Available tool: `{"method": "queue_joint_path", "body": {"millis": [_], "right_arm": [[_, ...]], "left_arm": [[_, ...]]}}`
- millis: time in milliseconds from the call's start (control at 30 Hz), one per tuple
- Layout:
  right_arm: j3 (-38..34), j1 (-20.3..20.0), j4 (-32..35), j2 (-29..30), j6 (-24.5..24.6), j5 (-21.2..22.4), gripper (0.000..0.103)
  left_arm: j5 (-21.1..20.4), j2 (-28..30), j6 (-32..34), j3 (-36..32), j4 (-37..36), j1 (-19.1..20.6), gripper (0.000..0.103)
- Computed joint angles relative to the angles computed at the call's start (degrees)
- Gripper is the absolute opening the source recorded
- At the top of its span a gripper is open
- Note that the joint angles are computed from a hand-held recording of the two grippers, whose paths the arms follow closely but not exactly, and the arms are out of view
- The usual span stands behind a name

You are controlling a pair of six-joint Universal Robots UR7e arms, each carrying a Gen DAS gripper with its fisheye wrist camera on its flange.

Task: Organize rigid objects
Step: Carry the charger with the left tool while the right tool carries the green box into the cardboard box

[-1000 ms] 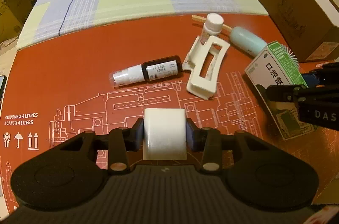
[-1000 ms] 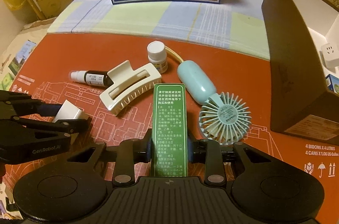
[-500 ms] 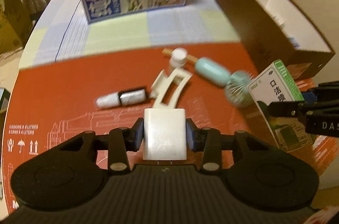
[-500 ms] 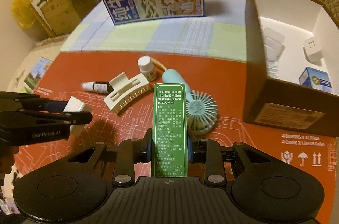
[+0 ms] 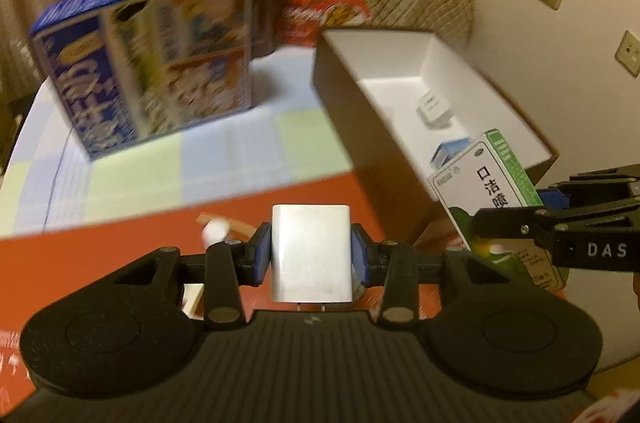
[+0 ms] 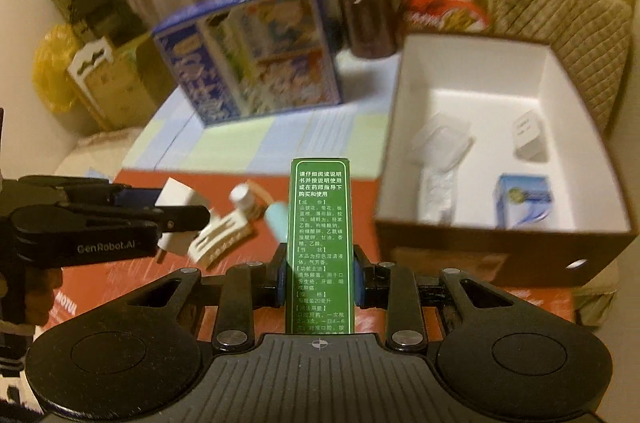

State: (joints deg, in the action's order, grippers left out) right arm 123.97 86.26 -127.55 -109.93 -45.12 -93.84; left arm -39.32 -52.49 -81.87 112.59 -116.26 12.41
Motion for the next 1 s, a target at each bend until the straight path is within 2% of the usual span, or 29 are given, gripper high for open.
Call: {"method": "queue_joint_path", "body": {"millis": [200, 333, 433, 633, 1000], "right_arm": [[-6.87, -2.04, -1.40, 4.70, 1.05, 1.71, 0.027], [-11.72, -3.15, -2.69, 8.74, 0.63, 1.92, 0.027], [-14.70, -3.67, -4.85, 12.00, 0.06, 0.53, 0.027], [-19.35, -4.71, -9.23, 18.74, -0.72, -4.44, 0.027], [-24.07, -5.09, -13.10, 27.12, -5.05, -11.09, 0.027]], "left_arm": [[3.45, 6.16, 12.07, -6.56, -10.31, 3.84, 0.036], [3.72, 10.32, 20.58, -11.57, -17.00, 6.82, 0.036], [3.41, 13.62, 25.61, -15.72, -19.47, 9.02, 0.036], [0.72, 19.76, 31.78, -24.03, -20.07, 13.64, 0.036], [-2.97, 26.62, 35.37, -33.34, -16.29, 19.01, 0.036]]}}
